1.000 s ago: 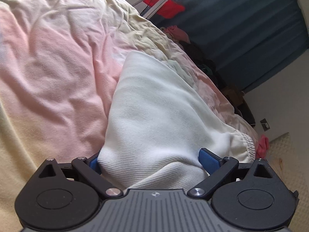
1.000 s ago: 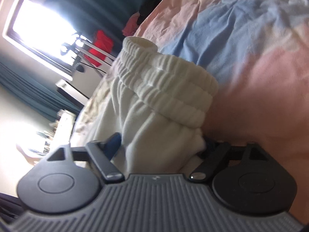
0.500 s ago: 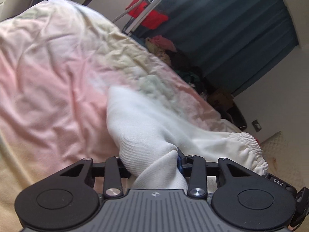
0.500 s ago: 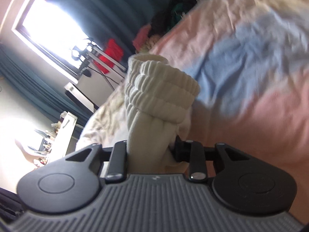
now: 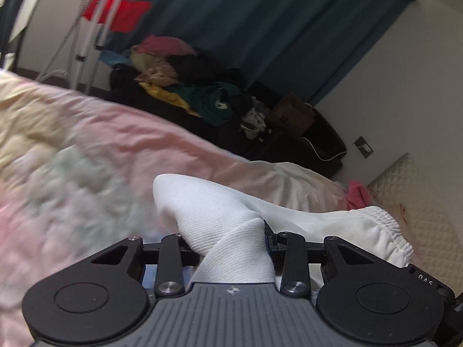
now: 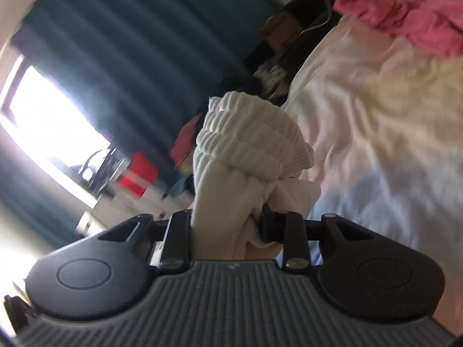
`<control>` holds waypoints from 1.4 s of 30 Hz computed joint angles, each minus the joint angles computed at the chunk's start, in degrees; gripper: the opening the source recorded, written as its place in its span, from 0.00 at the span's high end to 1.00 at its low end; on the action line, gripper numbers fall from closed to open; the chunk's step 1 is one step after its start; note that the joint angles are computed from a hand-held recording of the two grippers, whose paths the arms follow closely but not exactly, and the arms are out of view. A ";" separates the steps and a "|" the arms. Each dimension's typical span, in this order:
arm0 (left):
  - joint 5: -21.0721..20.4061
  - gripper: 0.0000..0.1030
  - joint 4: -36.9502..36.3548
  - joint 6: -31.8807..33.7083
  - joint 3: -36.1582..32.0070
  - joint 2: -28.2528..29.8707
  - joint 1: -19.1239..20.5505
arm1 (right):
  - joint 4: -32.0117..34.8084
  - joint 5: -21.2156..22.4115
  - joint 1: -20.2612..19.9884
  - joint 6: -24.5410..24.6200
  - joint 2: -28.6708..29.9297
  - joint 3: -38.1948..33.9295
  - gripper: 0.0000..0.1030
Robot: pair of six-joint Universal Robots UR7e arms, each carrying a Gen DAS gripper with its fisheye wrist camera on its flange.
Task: Fold clothes
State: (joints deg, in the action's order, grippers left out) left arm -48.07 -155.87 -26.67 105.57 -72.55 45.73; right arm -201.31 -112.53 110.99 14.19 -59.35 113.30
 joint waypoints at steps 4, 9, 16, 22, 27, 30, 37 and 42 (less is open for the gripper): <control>-2.40 0.64 0.56 6.36 -14.83 14.11 4.51 | 2.53 -1.41 -4.37 -2.52 3.72 -9.10 0.70; -6.67 0.63 -2.83 14.54 -21.54 23.69 10.13 | 1.52 0.47 -10.66 -3.22 8.58 -13.20 0.69; -9.92 0.61 -15.50 26.26 -7.84 21.55 13.65 | -13.93 4.24 -17.16 0.38 12.33 0.87 0.65; -8.15 0.46 -21.68 29.73 -0.95 19.67 14.34 | -16.91 6.93 -19.12 1.22 13.13 3.50 0.58; -0.86 0.44 -14.57 27.38 0.67 15.37 9.36 | -3.33 1.32 -15.49 5.95 5.61 5.52 0.57; 2.57 0.42 -13.01 26.42 3.91 11.04 5.27 | -0.90 -1.11 -12.30 4.88 1.40 9.32 0.56; 8.91 0.33 -8.70 24.63 12.58 -0.22 -6.94 | -2.08 -8.54 -1.36 -0.12 -6.53 15.83 0.56; 12.82 0.18 -1.98 16.51 18.61 -9.42 -16.84 | -0.07 -15.11 7.62 -3.04 -9.98 16.66 0.56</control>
